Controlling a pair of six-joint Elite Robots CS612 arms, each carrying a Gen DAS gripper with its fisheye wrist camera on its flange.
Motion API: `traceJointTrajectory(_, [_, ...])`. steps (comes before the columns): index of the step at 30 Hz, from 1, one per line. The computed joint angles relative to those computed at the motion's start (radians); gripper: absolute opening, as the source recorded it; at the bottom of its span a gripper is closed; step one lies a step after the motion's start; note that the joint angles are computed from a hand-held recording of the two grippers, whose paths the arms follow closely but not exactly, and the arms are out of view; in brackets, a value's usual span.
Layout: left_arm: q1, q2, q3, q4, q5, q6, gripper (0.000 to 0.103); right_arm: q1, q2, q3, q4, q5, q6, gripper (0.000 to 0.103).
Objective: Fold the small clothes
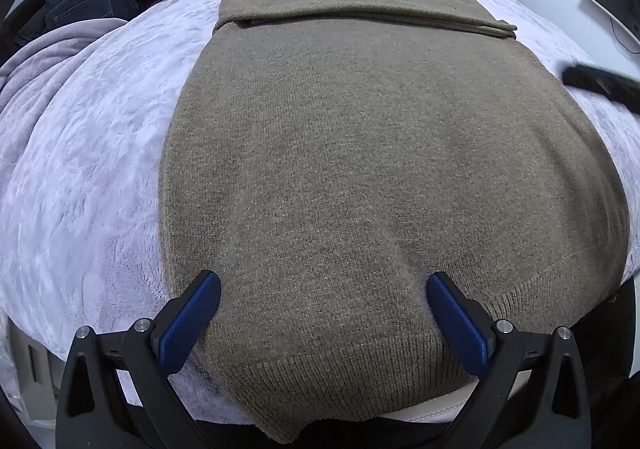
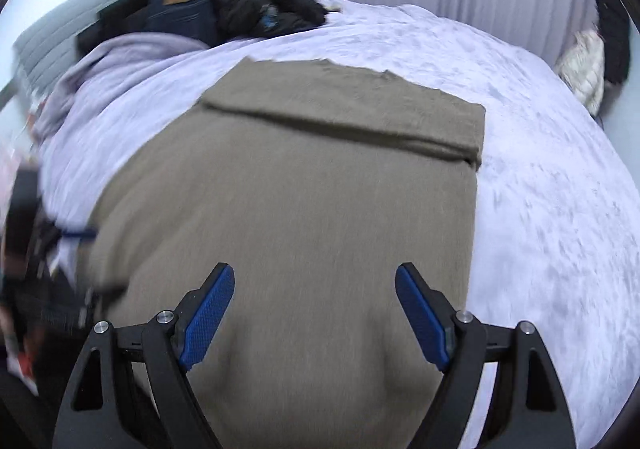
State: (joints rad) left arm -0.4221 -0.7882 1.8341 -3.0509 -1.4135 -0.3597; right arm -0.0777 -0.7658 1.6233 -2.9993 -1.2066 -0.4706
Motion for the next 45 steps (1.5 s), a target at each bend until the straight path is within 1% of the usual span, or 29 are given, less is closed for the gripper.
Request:
traceJointTrajectory(2, [-0.001,0.002,-0.001,-0.004,0.002,0.000,0.103,0.027,0.040,-0.076,0.018,-0.058,0.040,0.085])
traceJointTrajectory(4, [0.002,0.000,-0.003,0.001,-0.007,0.003,0.103,0.047,0.076,-0.143,0.061,-0.086,0.057,0.085])
traceJointTrajectory(5, [0.005,-0.003,-0.002,0.000,-0.016,0.002,0.103,0.055,0.095,-0.178,0.115,-0.096,0.059,0.085])
traceJointTrajectory(7, [0.014,-0.011,0.000,-0.008,-0.038,-0.013,0.103,0.074,0.122,-0.232,0.223,-0.153,0.071,0.085])
traceJointTrajectory(8, [0.020,-0.017,-0.002,-0.008,-0.042,-0.031,0.103,0.080,0.130,-0.236,0.231,-0.181,0.079,0.086])
traceJointTrajectory(9, [0.024,-0.021,-0.007,-0.004,-0.037,-0.049,0.103,0.081,0.131,-0.227,0.198,-0.185,0.077,0.086])
traceJointTrajectory(10, [0.028,-0.024,-0.015,0.004,-0.022,-0.070,0.103,0.080,0.123,-0.193,0.136,-0.188,0.069,0.088])
traceJointTrajectory(11, [0.032,-0.025,-0.027,0.012,-0.005,-0.092,0.103,0.080,0.117,-0.171,0.108,-0.190,0.060,0.090])
traceJointTrajectory(13, [0.039,-0.019,-0.051,0.004,0.014,-0.117,0.103,0.077,0.098,-0.104,0.029,-0.194,0.033,0.091])
traceJointTrajectory(15, [0.043,-0.007,-0.089,0.003,0.034,-0.143,0.103,0.065,0.078,-0.039,-0.039,-0.179,0.023,0.091])
traceJointTrajectory(17, [0.039,0.005,-0.131,0.015,0.081,-0.163,0.103,0.051,0.056,0.011,-0.061,-0.157,0.026,0.092])
traceJointTrajectory(18, [0.036,0.015,-0.161,0.024,0.111,-0.169,0.103,0.046,0.050,0.021,-0.059,-0.147,0.023,0.092])
traceJointTrajectory(19, [0.033,0.023,-0.181,0.026,0.124,-0.171,0.103,0.040,0.042,0.034,-0.052,-0.139,0.013,0.093])
traceJointTrajectory(21, [0.039,0.050,-0.247,0.047,0.094,-0.169,0.103,0.032,0.031,0.051,-0.046,-0.125,0.006,0.094])
traceJointTrajectory(23, [0.051,0.089,-0.334,0.099,0.014,-0.142,0.103,0.026,0.027,0.061,-0.045,-0.115,0.011,0.095])
traceJointTrajectory(24, [0.054,0.106,-0.372,0.140,-0.004,-0.130,0.103,0.027,0.029,0.059,-0.047,-0.118,0.011,0.095])
traceJointTrajectory(26, [0.059,0.150,-0.458,0.252,-0.005,-0.133,0.103,0.035,0.033,0.056,-0.054,-0.138,0.016,0.098])
traceJointTrajectory(27, [0.061,0.169,-0.490,0.303,0.002,-0.143,0.103,0.037,0.035,0.056,-0.060,-0.144,0.018,0.098])
traceJointTrajectory(28, [0.065,0.186,-0.520,0.376,0.001,-0.165,0.103,0.039,0.037,0.056,-0.067,-0.148,0.019,0.099])
traceJointTrajectory(29, [0.070,0.195,-0.526,0.407,-0.011,-0.176,0.103,0.040,0.038,0.061,-0.079,-0.151,0.020,0.099])
traceJointTrajectory(30, [0.073,0.198,-0.515,0.397,-0.029,-0.167,0.103,0.040,0.038,0.064,-0.087,-0.151,0.020,0.099])
traceJointTrajectory(32, [0.058,0.174,-0.434,0.281,0.006,-0.093,0.103,0.038,0.038,0.069,-0.098,-0.147,0.023,0.099])
traceJointTrajectory(33, [0.049,0.159,-0.395,0.249,0.022,-0.064,0.103,0.038,0.039,0.071,-0.102,-0.145,0.024,0.099])
traceJointTrajectory(35, [0.035,0.132,-0.320,0.180,0.039,-0.041,0.103,0.038,0.040,0.075,-0.115,-0.144,0.025,0.100])
traceJointTrajectory(37, [0.027,0.108,-0.251,0.113,0.039,-0.040,0.103,0.038,0.042,0.076,-0.121,-0.143,0.026,0.100])
traceJointTrajectory(39, [0.020,0.086,-0.189,0.055,0.041,-0.064,0.103,0.038,0.042,0.077,-0.123,-0.142,0.028,0.101])
traceJointTrajectory(43, [-0.004,0.051,-0.098,-0.007,0.080,-0.089,0.103,0.038,0.043,0.079,-0.131,-0.141,0.031,0.101])
traceJointTrajectory(45, [-0.005,0.037,-0.069,-0.026,0.069,-0.087,0.103,0.038,0.042,0.079,-0.125,-0.140,0.024,0.101])
